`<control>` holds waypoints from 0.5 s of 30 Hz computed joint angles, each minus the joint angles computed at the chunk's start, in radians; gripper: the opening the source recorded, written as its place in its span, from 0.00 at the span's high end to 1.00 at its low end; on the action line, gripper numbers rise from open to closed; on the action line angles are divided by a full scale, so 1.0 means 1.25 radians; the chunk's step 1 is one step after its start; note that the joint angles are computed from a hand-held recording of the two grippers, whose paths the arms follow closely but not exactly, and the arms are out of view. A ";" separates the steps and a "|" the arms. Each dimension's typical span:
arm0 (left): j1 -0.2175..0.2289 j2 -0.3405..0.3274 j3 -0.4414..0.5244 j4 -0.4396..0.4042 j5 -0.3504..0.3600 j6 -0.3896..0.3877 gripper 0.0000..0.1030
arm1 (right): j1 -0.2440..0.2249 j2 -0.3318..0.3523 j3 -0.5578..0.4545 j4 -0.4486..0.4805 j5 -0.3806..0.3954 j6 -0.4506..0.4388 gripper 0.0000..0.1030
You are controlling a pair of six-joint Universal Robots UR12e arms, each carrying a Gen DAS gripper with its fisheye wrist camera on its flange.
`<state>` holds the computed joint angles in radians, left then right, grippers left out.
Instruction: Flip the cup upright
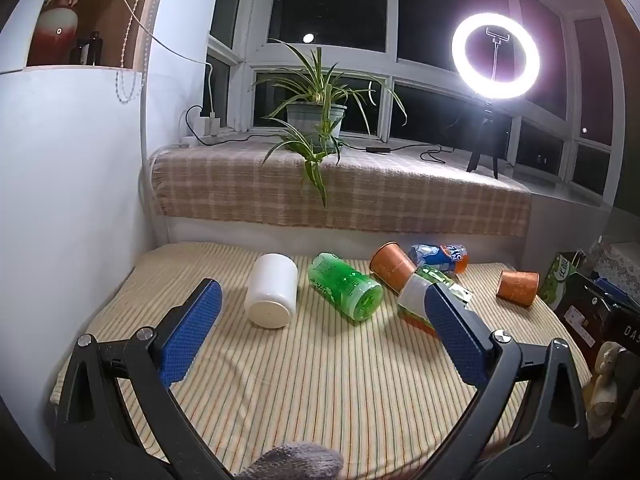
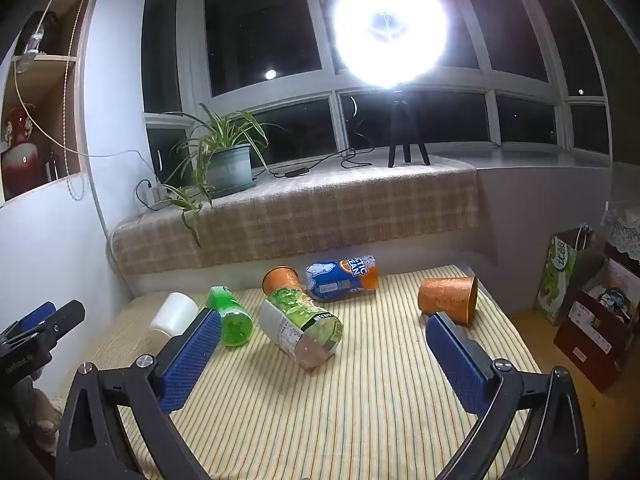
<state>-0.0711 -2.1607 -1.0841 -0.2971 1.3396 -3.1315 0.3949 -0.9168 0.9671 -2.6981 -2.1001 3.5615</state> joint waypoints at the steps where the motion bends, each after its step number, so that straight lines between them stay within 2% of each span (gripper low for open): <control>1: 0.000 0.000 0.000 0.000 0.000 0.001 0.00 | 0.000 0.001 0.000 -0.003 -0.001 -0.002 0.00; 15: -0.001 0.000 0.000 0.003 0.002 -0.009 0.00 | -0.002 0.003 -0.001 -0.001 -0.001 -0.005 0.00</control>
